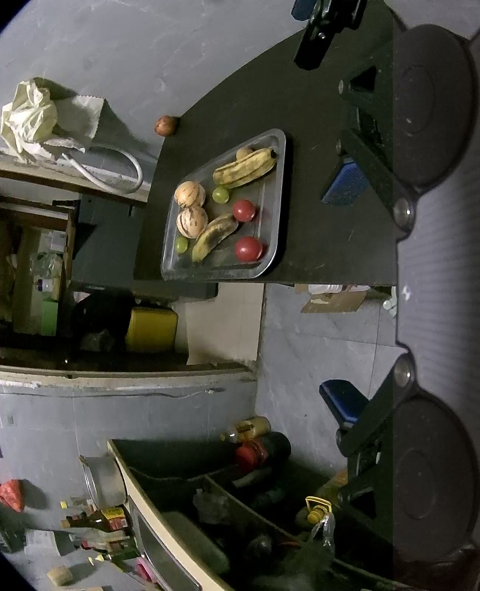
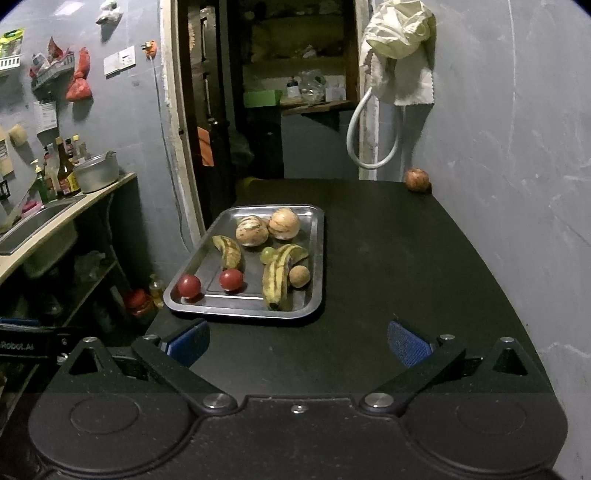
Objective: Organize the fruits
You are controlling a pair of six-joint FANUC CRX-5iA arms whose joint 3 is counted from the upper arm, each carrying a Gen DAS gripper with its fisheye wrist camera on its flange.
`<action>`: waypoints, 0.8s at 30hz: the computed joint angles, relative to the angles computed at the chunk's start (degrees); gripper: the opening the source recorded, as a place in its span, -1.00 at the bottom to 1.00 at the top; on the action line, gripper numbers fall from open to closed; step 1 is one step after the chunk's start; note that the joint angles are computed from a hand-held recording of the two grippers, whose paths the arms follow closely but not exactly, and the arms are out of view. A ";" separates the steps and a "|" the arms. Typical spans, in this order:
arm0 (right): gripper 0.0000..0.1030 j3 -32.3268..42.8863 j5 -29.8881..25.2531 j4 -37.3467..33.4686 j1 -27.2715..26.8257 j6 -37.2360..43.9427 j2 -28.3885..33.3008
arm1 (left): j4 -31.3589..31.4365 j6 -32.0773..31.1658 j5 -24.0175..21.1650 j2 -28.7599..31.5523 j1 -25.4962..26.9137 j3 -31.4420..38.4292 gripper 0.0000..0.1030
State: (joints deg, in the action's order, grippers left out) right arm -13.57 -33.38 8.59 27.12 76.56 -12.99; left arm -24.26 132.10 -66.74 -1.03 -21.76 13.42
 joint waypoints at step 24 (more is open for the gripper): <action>0.99 2.19 -2.56 -2.30 -0.45 1.87 1.67 | 0.16 -0.01 -0.65 0.74 0.18 0.62 0.99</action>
State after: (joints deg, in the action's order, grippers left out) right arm -11.38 -35.94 6.29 26.67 78.43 -11.32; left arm -24.10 132.09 -67.39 -0.28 -21.58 14.04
